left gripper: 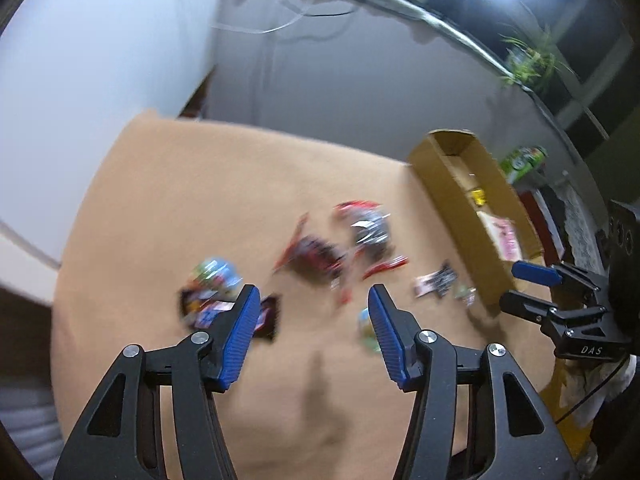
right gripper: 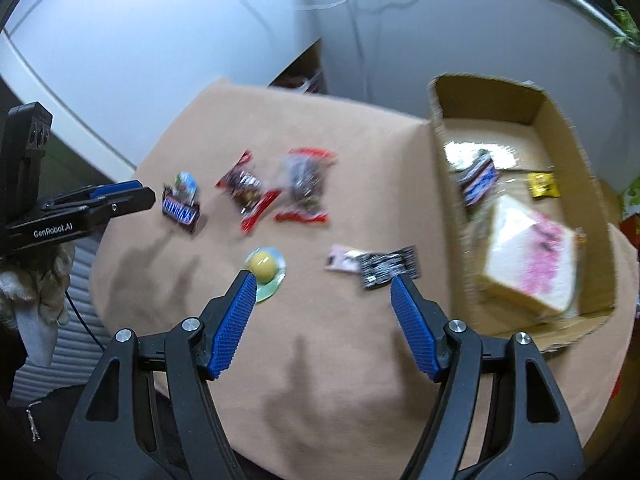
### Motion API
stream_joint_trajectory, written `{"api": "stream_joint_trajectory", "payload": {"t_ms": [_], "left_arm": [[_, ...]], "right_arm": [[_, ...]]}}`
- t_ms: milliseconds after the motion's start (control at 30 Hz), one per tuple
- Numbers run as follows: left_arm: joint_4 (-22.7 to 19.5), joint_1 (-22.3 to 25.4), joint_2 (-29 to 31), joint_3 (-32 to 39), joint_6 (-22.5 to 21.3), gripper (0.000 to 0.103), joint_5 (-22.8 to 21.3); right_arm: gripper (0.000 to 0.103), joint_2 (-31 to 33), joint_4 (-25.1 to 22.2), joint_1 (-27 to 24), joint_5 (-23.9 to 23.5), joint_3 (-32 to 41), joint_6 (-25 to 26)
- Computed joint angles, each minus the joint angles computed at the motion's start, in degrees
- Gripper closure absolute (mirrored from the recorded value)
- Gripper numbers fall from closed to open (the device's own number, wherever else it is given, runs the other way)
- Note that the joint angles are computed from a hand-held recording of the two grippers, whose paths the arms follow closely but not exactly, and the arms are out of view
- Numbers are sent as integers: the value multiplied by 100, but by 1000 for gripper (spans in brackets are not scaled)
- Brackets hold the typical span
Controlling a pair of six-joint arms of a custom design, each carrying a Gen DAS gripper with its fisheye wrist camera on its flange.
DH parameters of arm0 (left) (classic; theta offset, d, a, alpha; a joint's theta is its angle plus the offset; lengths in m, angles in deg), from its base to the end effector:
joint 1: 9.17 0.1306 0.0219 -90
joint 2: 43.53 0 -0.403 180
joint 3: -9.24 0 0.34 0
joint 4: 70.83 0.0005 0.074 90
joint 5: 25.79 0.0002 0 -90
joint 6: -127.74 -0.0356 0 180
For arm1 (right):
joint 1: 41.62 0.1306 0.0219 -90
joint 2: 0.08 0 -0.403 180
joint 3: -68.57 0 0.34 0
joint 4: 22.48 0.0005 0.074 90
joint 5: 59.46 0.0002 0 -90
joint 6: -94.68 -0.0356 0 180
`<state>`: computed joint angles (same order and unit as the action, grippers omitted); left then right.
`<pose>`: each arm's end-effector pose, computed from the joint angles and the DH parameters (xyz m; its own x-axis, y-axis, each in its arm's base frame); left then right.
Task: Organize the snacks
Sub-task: 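Move both tools back over the table toward the remaining snacks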
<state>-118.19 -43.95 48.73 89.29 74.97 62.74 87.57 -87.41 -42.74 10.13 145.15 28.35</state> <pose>0.3497 -0.2423 0.3668 -0.9024 -0.1096 -0.4167 0.0171 0.9572 -0.2888 0.3650 0.0048 0.3638 -0.8620 -0.3595 -0.3574 -0.4499 0.8673 0.2128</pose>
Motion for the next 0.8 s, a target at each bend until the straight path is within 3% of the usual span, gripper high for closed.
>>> {"api": "stream_joint_trajectory", "payload": {"t_ms": [167, 400, 667, 800], "left_arm": [[-20, 137, -188, -481, 259, 55, -12], [46, 258, -142, -683, 334, 55, 91], [336, 460, 34, -762, 941, 52, 611], [187, 531, 209, -631, 1007, 52, 613]], "right_arm": [[43, 57, 285, 370, 91, -301, -189], [43, 211, 485, 704, 266, -444, -376], [43, 320, 632, 811, 313, -491, -498], [43, 360, 610, 819, 305, -478, -510]]}}
